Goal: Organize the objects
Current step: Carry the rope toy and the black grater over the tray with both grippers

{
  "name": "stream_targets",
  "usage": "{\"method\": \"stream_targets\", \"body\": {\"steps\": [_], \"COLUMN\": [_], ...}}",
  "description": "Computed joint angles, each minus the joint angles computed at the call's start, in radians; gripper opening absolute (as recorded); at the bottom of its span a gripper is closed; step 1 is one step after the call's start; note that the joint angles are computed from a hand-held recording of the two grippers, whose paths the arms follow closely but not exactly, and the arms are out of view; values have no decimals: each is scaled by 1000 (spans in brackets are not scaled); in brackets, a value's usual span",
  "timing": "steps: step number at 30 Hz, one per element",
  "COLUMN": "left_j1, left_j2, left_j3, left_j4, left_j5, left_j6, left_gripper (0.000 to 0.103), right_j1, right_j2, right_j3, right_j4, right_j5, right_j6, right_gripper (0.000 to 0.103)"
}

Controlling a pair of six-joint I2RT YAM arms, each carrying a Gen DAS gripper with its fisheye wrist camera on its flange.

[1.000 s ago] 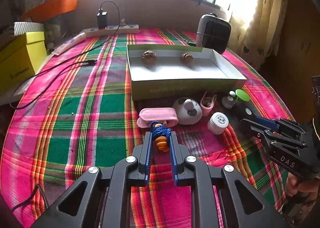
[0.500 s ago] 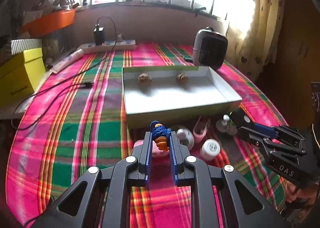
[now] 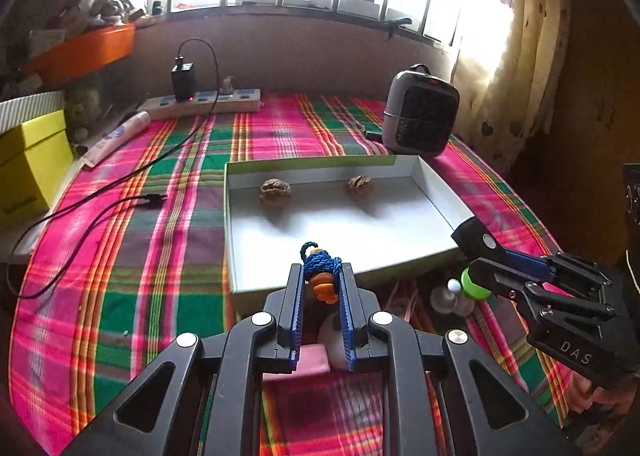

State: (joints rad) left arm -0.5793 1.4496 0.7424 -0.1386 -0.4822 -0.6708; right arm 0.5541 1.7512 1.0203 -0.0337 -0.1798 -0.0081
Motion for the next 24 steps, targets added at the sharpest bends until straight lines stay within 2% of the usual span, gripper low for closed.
{"method": "stream_targets", "body": {"steps": [5,16,24], "left_j1": [60,153,207], "left_j2": [69,180,287], "left_j3": [65,179,292], "left_j4": [17,31,10], "left_j5": [62,135,191], "left_j6": [50,123,170], "left_gripper": [15,15,15], "right_j1": [-12,-41,-49], "right_j2": [55,202,335], "right_j3": [89,306,492], "right_j4": [-44,-150,-257], "right_j5": [0,-12,-3], "right_j6": [-15,-33,-38], "right_gripper": [28,28,28]}}
